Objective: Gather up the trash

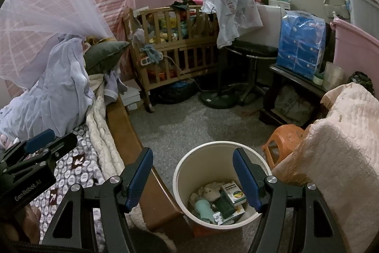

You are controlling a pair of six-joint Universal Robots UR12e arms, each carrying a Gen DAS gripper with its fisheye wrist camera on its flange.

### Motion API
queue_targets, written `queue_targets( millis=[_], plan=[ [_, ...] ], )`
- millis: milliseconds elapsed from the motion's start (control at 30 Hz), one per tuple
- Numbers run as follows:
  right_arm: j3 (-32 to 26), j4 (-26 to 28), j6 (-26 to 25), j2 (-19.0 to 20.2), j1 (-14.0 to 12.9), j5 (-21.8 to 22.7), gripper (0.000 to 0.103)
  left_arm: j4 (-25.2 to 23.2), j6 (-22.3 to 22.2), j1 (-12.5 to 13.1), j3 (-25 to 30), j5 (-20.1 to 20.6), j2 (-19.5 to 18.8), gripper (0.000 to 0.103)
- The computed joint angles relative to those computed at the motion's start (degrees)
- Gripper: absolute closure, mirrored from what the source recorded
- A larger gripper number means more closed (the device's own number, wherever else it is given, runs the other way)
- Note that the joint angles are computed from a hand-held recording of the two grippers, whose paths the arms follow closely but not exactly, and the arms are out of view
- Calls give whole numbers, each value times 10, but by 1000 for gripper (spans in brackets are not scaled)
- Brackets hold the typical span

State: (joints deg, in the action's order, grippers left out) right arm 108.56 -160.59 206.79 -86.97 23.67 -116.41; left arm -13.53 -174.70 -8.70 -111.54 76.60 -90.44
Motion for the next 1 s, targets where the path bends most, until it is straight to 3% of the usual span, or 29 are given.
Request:
queue_targets(
  millis=[1000],
  plan=[
    [-2, 11, -6, 0, -8, 9, 35, -2, 9, 3, -5, -2, -3, 39]
  ],
)
